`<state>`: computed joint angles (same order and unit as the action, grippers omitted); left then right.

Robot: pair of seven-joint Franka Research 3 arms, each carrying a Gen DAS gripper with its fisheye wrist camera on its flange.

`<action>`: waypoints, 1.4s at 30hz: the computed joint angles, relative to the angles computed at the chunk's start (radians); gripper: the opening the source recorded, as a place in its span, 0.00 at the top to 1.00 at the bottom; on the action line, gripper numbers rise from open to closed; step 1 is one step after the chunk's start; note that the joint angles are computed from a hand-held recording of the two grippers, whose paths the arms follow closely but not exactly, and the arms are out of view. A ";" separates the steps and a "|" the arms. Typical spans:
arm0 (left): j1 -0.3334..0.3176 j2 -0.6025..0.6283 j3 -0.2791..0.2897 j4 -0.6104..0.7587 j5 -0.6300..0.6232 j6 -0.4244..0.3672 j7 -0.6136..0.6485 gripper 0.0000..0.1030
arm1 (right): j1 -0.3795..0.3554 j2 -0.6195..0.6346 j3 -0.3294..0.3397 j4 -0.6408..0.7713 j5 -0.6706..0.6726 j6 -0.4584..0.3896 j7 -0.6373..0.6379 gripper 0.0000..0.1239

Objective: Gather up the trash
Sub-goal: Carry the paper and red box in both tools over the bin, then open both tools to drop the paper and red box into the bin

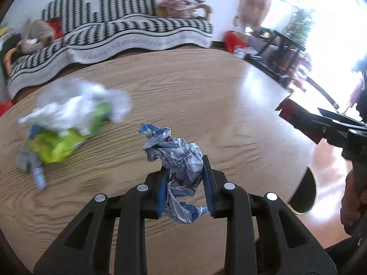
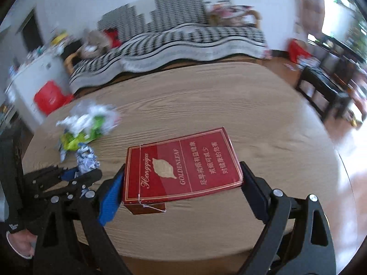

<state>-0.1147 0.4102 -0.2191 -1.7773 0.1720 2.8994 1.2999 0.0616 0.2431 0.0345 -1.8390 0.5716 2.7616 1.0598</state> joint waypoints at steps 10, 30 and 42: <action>-0.077 0.210 -0.174 0.243 -0.065 -0.029 0.188 0.74 | -0.129 -0.115 -0.128 -0.176 -0.019 0.061 0.156 0.28; -0.317 0.588 -0.191 0.755 -0.209 -0.316 0.425 0.74 | -0.293 -0.100 -0.192 -0.237 -0.027 -0.096 0.289 0.28; -0.351 0.649 -0.186 0.846 -0.256 -0.342 0.449 0.60 | -0.310 -0.082 -0.192 -0.217 -0.012 -0.106 0.291 0.27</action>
<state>-0.4654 1.0596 -0.4054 -0.9314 -0.0836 2.5574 1.7489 -0.2480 0.1615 -0.1574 -2.0556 0.5593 2.6558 1.3507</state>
